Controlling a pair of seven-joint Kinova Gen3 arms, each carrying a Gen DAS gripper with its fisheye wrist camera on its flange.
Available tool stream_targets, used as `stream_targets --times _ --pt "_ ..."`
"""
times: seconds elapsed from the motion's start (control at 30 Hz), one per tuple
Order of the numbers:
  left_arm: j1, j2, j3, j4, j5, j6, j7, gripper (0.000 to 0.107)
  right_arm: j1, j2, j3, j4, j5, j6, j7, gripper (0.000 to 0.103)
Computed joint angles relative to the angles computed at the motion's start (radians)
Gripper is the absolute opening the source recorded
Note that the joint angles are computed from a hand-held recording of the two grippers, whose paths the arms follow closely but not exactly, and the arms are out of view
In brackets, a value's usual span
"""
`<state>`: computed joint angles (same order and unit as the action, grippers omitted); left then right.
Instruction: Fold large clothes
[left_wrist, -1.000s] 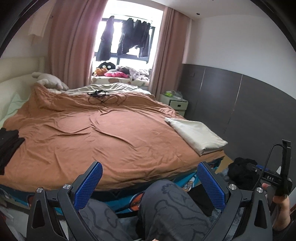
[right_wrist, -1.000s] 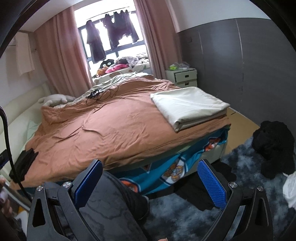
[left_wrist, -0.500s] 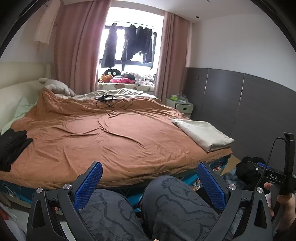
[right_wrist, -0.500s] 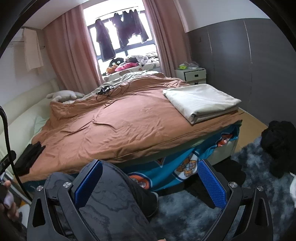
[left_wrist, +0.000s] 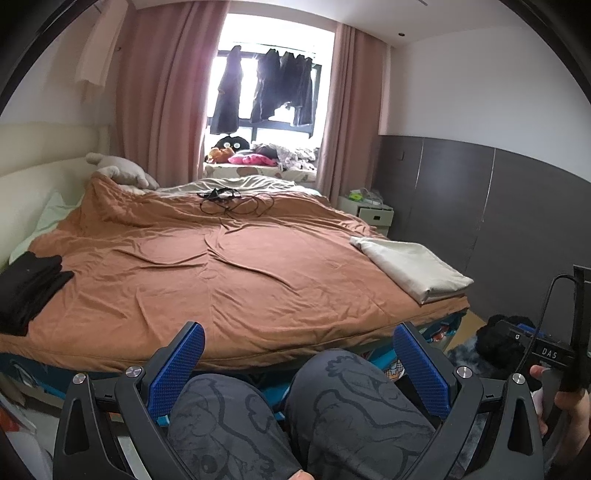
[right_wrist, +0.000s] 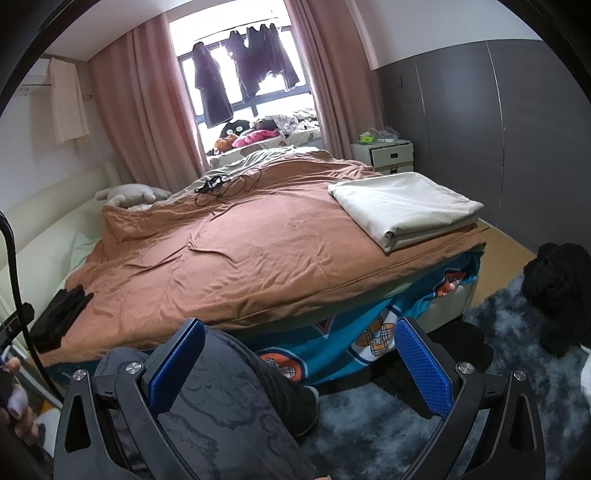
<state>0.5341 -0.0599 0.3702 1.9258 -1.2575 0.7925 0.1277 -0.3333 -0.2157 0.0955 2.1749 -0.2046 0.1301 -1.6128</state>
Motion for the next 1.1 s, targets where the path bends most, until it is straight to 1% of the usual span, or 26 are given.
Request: stream_targets --times 0.03,0.1,0.17,0.27,0.33,0.37,0.4,0.47,0.6,0.67,0.8,1.1 --pt "0.001 0.001 0.001 -0.002 0.0 0.005 -0.005 0.102 0.004 0.0 -0.004 -0.001 0.001 0.002 -0.003 0.103" --pt "0.006 0.002 0.006 -0.003 -0.007 0.017 0.001 0.102 -0.017 -0.002 0.02 -0.003 -0.007 0.011 0.008 0.103" --pt "0.01 0.0 0.007 -0.001 -0.014 0.02 0.01 0.102 -0.016 -0.004 0.022 -0.008 -0.011 0.019 0.013 0.103" --pt "0.016 0.002 0.013 -0.003 -0.025 0.036 0.016 0.102 0.009 -0.006 0.0 -0.009 -0.006 0.017 0.01 0.103" --pt "0.023 0.008 0.015 -0.009 -0.029 0.055 0.019 0.102 0.071 -0.008 -0.063 -0.008 0.022 0.012 -0.026 0.103" --pt "0.024 0.008 0.011 -0.01 -0.026 0.051 0.015 0.102 0.091 -0.01 -0.081 -0.008 0.035 0.011 -0.041 0.103" --pt "0.025 0.008 0.007 -0.011 -0.02 0.044 0.006 0.102 0.093 -0.01 -0.082 -0.008 0.031 0.012 -0.041 0.103" --pt "0.029 0.01 0.008 -0.013 -0.019 0.057 0.004 0.102 0.081 -0.012 -0.069 -0.008 0.035 0.015 -0.045 0.103" --pt "0.033 0.012 0.004 -0.016 -0.019 0.055 0.002 0.102 0.106 -0.011 -0.096 -0.016 0.059 0.024 -0.066 0.103" --pt "0.036 0.015 0.004 -0.019 -0.018 0.062 0.0 0.102 0.104 -0.01 -0.095 -0.015 0.063 0.023 -0.071 0.103" --pt "0.04 0.017 0.003 -0.023 -0.02 0.065 -0.004 0.102 0.076 -0.006 -0.068 -0.017 0.059 0.023 -0.06 0.103" --pt "0.043 0.019 -0.002 -0.028 -0.017 0.066 -0.006 0.102 0.067 0.006 -0.059 -0.028 0.047 0.024 -0.047 0.103"
